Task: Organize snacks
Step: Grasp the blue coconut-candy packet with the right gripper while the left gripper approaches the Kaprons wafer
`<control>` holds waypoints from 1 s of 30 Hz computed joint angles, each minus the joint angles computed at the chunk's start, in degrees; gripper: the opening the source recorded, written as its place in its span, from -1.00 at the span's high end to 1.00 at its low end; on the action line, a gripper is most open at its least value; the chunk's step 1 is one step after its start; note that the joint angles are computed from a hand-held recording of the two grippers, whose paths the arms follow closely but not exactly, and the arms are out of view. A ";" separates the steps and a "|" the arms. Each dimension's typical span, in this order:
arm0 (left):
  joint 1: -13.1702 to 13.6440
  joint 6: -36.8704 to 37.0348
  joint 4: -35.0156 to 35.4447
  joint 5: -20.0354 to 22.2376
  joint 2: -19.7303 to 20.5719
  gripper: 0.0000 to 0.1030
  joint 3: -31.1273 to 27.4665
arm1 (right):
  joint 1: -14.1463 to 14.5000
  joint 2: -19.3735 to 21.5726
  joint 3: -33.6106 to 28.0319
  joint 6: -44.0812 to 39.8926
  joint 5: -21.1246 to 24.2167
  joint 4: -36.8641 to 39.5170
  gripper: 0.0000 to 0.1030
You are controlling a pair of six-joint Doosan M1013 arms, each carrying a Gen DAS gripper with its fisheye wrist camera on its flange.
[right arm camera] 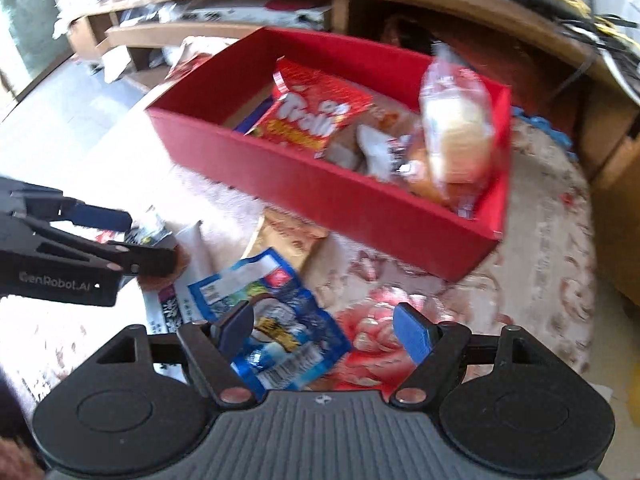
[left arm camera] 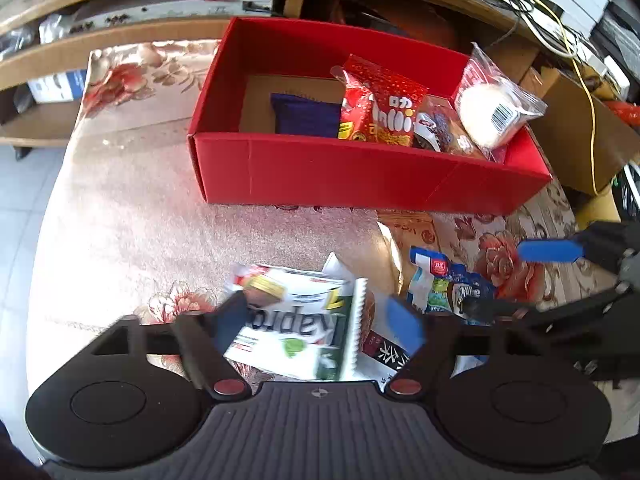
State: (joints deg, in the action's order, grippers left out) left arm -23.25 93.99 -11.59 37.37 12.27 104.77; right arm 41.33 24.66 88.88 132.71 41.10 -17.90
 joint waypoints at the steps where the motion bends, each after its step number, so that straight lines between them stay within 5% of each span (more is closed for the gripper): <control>1: 0.09 -0.23 -0.19 0.11 0.12 -0.69 -0.15 | -0.10 0.39 -0.36 -1.90 0.10 1.24 -0.64; 9: 1.09 0.61 -1.53 0.47 0.45 -0.77 -0.74 | -0.69 2.31 -2.11 -10.62 -0.85 5.00 -0.76; 13: 1.90 1.12 -2.25 0.05 0.18 -0.86 -0.80 | -1.35 2.95 -2.29 -10.72 -0.96 6.84 -1.00; 24: 3.30 3.26 -5.26 0.46 0.06 -0.87 -0.72 | -2.11 1.93 0.53 -5.06 -3.90 9.56 -1.00; 30: 3.71 6.10 -7.74 1.23 0.14 -0.88 -0.83 | -0.42 0.63 1.62 -6.28 0.41 7.17 -1.00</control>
State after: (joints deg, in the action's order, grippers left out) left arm -19.54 100.10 -19.33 38.60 12.41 103.95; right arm 40.91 25.29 90.50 126.43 41.51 -10.73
